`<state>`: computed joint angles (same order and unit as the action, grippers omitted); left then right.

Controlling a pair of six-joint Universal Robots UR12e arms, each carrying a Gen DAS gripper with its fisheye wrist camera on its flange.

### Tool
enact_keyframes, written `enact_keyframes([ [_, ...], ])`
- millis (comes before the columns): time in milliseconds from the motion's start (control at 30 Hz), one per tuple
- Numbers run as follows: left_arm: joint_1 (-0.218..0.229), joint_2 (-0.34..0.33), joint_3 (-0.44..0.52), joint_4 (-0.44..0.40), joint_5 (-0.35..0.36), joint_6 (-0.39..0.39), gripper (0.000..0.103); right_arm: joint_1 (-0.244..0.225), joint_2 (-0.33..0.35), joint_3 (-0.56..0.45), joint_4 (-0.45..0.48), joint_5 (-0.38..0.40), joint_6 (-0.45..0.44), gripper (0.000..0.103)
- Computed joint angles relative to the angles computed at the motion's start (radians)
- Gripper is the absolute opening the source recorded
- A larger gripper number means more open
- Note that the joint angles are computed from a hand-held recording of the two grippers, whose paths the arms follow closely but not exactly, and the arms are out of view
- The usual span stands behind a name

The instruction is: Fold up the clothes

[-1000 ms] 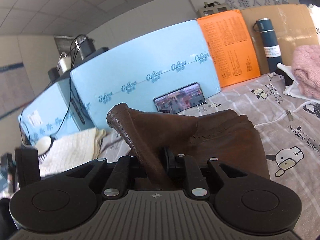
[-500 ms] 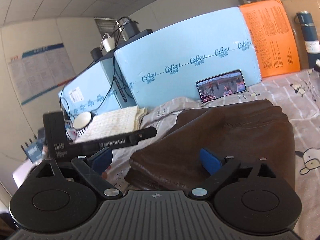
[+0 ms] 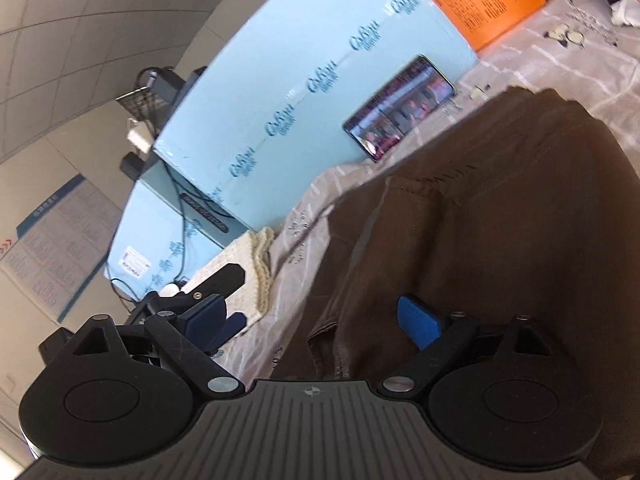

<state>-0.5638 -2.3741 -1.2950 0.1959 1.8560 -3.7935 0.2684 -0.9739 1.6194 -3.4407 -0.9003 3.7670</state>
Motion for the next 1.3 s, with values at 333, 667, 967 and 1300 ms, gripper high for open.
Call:
enact_keyframes([
  [333, 0.019, 0.007, 0.003, -0.085, -0.163, -0.043, 0.103, -0.035, -0.104, 0.126, -0.007, -0.332, -0.161, 0.102],
  [667, 0.041, -0.006, 0.017, -0.126, -0.332, -0.061, 0.103, -0.073, -0.083, 0.109, 0.152, -0.217, -0.114, 0.102],
  [967, 0.077, -0.057, 0.042, 0.022, -0.552, -0.217, 0.103, -0.084, -0.037, 0.038, 0.187, -0.074, -0.101, 0.103],
  [1300, 0.03, -0.06, 0.092, -0.136, -0.472, 0.105, 0.102, -0.095, -0.003, 0.054, -0.009, -0.047, 0.014, 0.091],
])
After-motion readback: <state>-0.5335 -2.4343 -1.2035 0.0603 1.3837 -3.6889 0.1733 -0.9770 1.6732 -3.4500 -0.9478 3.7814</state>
